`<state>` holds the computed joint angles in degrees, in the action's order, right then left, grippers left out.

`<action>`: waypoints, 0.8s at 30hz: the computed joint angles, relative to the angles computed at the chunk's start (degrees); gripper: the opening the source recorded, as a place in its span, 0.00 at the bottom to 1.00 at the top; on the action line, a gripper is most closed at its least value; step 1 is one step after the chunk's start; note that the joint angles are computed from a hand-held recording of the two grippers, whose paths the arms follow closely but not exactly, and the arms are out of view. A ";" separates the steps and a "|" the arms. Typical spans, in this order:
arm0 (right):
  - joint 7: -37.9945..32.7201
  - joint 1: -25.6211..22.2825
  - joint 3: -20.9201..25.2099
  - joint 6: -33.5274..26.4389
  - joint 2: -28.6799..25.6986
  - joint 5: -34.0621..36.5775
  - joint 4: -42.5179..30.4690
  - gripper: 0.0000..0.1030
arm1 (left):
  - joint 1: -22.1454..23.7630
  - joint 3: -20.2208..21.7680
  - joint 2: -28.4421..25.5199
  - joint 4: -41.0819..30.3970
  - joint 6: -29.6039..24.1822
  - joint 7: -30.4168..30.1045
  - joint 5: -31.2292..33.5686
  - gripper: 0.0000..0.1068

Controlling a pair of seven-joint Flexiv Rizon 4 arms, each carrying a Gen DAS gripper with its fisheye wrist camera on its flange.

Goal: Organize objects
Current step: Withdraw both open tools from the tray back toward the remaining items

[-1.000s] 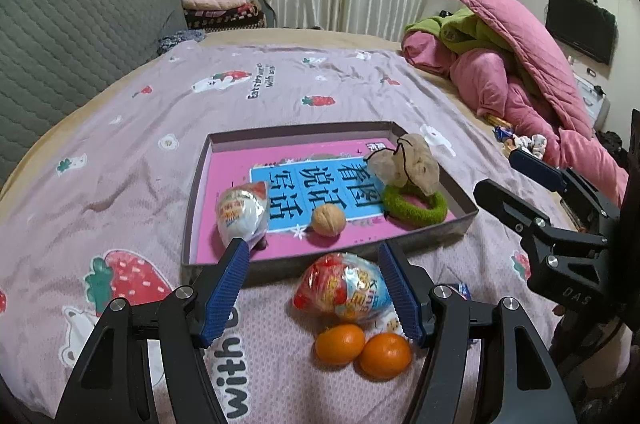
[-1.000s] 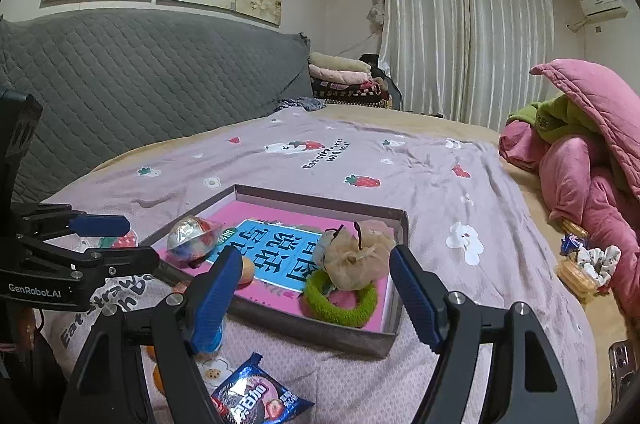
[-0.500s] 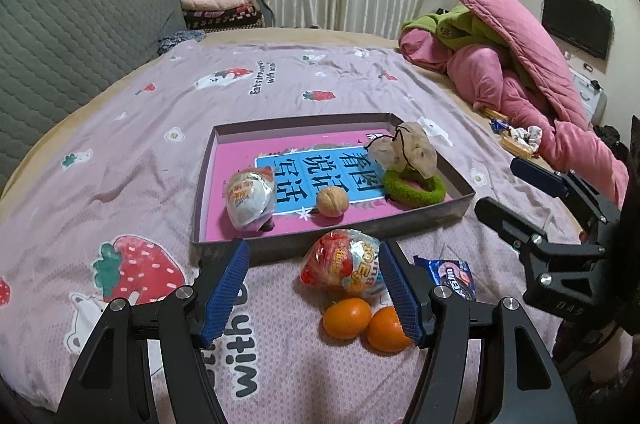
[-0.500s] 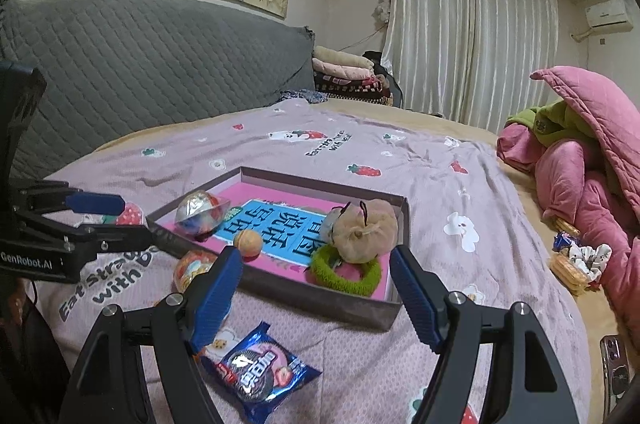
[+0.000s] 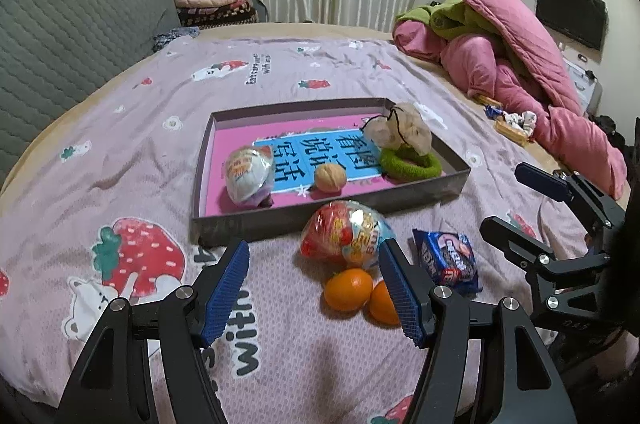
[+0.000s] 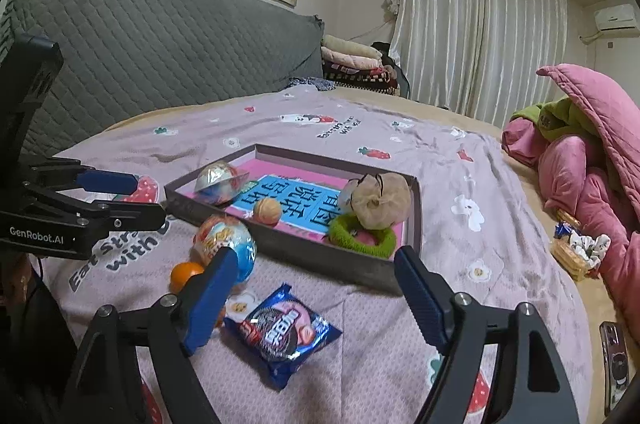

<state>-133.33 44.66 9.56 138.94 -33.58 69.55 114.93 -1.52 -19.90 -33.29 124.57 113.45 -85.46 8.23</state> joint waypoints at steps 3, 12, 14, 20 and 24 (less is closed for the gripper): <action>-0.82 0.26 0.20 -0.33 -0.16 1.19 -0.15 0.78 | 0.32 -0.08 -0.27 0.51 -0.10 0.28 0.53 0.65; -3.74 0.14 1.04 -1.83 -0.39 4.12 -0.72 0.78 | 0.40 0.14 -0.39 2.11 0.75 0.91 1.35 0.65; -3.74 -0.01 1.47 -1.63 -0.58 4.25 -0.75 0.78 | -0.30 0.86 -0.26 2.54 1.18 0.91 1.10 0.65; -4.36 0.00 2.30 -1.24 -0.88 5.14 -0.85 0.79 | -1.33 2.10 -0.17 3.28 1.17 1.45 0.86 0.65; -7.06 -0.55 2.66 -1.88 -1.02 6.88 -1.90 0.79 | -1.85 2.64 -0.47 3.34 1.13 1.94 0.59 0.65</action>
<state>-140.39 44.11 12.22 137.07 -34.60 76.43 113.03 -3.37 -17.26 -33.75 127.91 114.58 -83.51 8.83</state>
